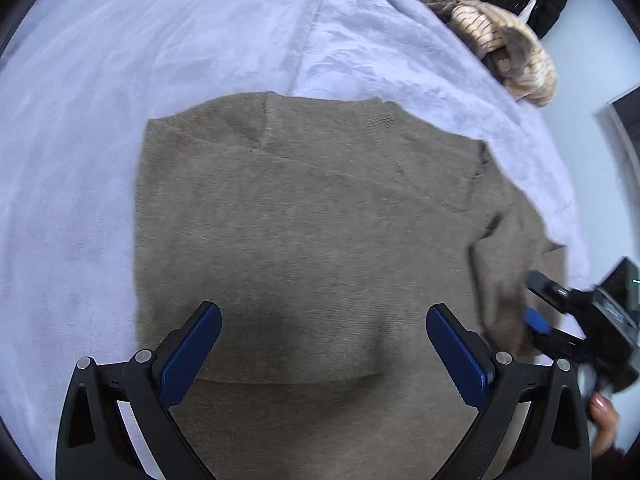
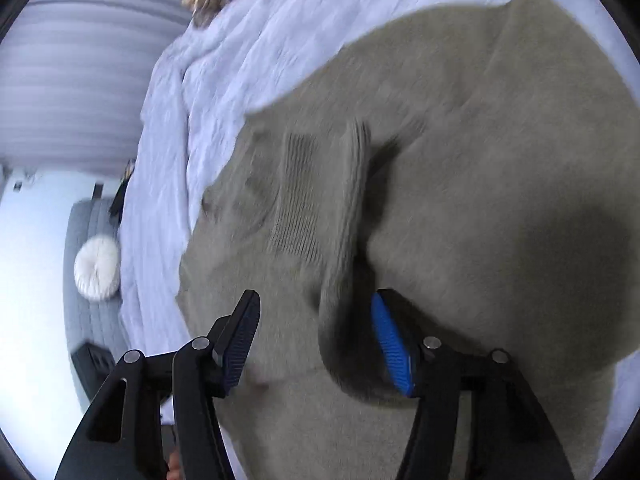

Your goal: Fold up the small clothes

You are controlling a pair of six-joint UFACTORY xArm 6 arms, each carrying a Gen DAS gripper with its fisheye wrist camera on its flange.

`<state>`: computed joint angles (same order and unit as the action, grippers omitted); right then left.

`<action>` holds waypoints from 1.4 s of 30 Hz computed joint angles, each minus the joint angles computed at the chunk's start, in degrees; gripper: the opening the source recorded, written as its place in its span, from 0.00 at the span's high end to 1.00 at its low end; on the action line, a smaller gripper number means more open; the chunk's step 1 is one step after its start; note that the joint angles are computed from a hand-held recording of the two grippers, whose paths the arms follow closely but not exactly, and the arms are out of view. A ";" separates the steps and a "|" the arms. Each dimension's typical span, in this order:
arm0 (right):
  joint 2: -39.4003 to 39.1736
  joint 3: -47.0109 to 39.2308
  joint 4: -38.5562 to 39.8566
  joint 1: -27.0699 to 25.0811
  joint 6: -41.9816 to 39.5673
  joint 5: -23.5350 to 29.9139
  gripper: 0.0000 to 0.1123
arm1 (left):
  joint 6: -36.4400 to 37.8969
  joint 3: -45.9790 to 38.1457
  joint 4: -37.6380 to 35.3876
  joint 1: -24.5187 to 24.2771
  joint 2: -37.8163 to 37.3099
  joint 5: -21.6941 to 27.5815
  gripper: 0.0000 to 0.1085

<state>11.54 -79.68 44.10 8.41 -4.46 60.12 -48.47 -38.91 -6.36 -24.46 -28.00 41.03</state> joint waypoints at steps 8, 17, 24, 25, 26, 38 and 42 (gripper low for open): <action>7.56 -11.90 -5.54 3.84 5.64 1.25 0.92 | 14.84 4.08 -17.39 1.16 -3.16 -9.47 0.05; 9.24 -16.60 -3.25 11.52 -13.00 8.59 0.87 | 28.12 8.45 -41.19 4.08 -6.19 -13.60 0.05; 2.73 -7.45 -6.84 8.93 -10.85 14.19 0.43 | 29.96 5.92 -43.30 1.57 -0.32 -11.80 0.05; 0.93 -5.41 -7.02 7.36 -10.69 14.02 0.42 | 29.38 5.47 -42.64 1.14 0.21 -11.91 0.05; -0.87 -3.30 -7.05 5.48 -10.29 13.91 0.42 | 28.93 5.12 -42.11 0.84 0.56 -11.91 0.05; -9.05 13.14 9.22 -12.72 -0.91 1.04 0.37 | 20.93 -3.95 -24.85 0.78 6.31 -9.71 0.95; -6.77 11.67 15.56 -13.66 -1.27 -2.77 0.43 | 19.51 -5.38 -20.14 2.34 4.67 -10.79 0.95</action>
